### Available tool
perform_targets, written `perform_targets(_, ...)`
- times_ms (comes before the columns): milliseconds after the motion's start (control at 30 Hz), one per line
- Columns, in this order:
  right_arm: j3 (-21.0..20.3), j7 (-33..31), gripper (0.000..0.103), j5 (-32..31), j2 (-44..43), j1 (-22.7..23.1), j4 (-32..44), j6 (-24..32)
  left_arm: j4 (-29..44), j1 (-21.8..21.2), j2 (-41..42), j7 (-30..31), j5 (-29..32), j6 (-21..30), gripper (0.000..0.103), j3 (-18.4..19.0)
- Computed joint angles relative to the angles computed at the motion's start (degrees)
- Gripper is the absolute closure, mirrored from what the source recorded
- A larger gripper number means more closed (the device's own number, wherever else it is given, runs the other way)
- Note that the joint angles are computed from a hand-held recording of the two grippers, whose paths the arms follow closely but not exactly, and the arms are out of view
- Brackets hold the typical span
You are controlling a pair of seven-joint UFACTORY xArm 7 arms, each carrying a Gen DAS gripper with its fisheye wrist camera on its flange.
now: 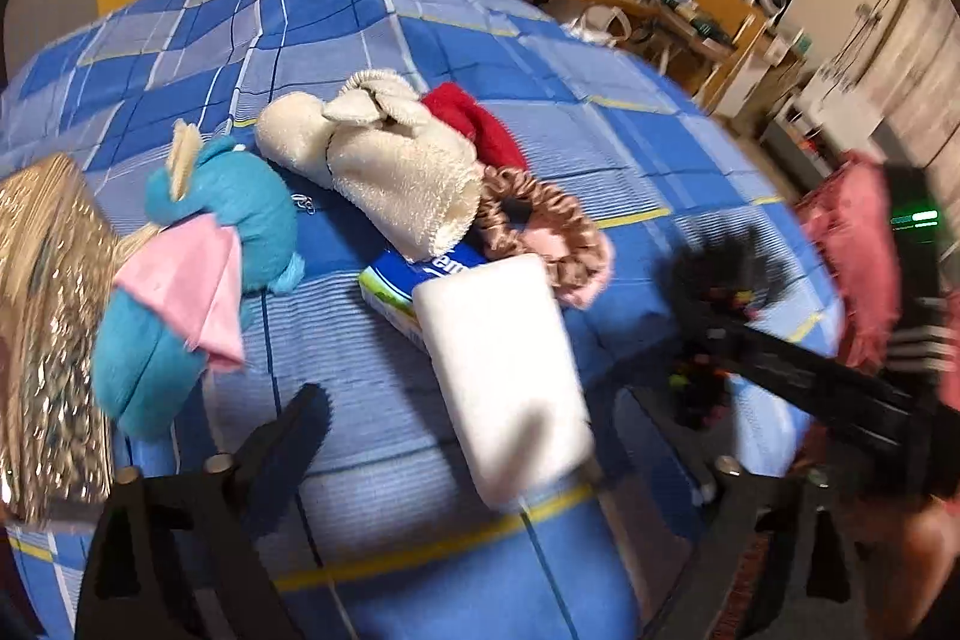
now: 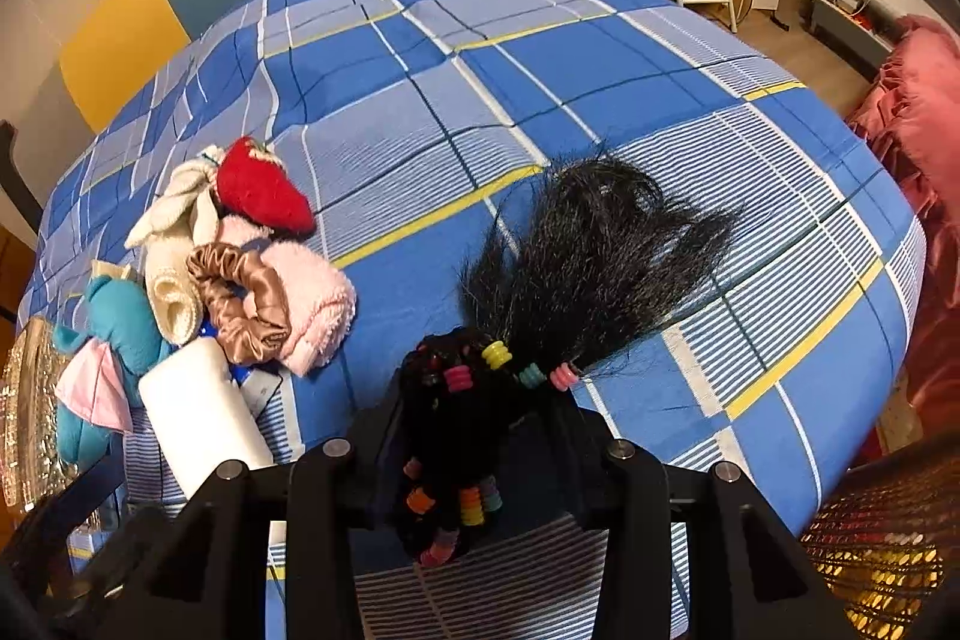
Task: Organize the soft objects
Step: 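Grasp the white sponge with the left tool while the right tool holds the hair bundle, then carry the sponge into the gold tray and open the left tool while right carries hair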
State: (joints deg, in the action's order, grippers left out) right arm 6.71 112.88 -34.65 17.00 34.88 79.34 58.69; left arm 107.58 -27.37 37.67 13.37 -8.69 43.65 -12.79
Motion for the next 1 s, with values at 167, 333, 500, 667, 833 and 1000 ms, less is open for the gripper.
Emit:
perform_targets(167,0.1,1.6,0.060,-0.4,-0.8,-0.1,-1.1,-0.1,5.2,-2.0,4.1,-3.6,1.3,1.7,0.002,1.2)
perform_targets(333,0.1,-0.5,0.060,-1.7,0.6,0.3,1.0,0.4,5.3,-3.2,4.9,-1.1,5.4,0.5,0.030,1.9)
perform_targets(500,-0.4,-0.5,0.060,-3.0,0.8,0.8,1.2,-0.8,4.1,2.6,4.3,5.9,-4.2,3.3,0.052,-3.1)
perform_targets(667,-0.6,-1.7,0.060,-3.7,1.8,1.3,2.7,0.2,1.3,6.9,2.4,11.6,-11.1,5.7,0.066,-4.9)
perform_targets(833,-0.8,-2.5,0.060,-4.4,2.5,2.0,3.8,0.9,-6.3,10.6,-3.7,19.9,-17.3,4.9,0.076,-6.0)
perform_targets(1000,-1.0,-1.6,0.060,-4.1,2.3,2.1,3.3,0.3,-8.2,12.0,-5.7,23.9,-21.1,6.8,0.081,-5.5)
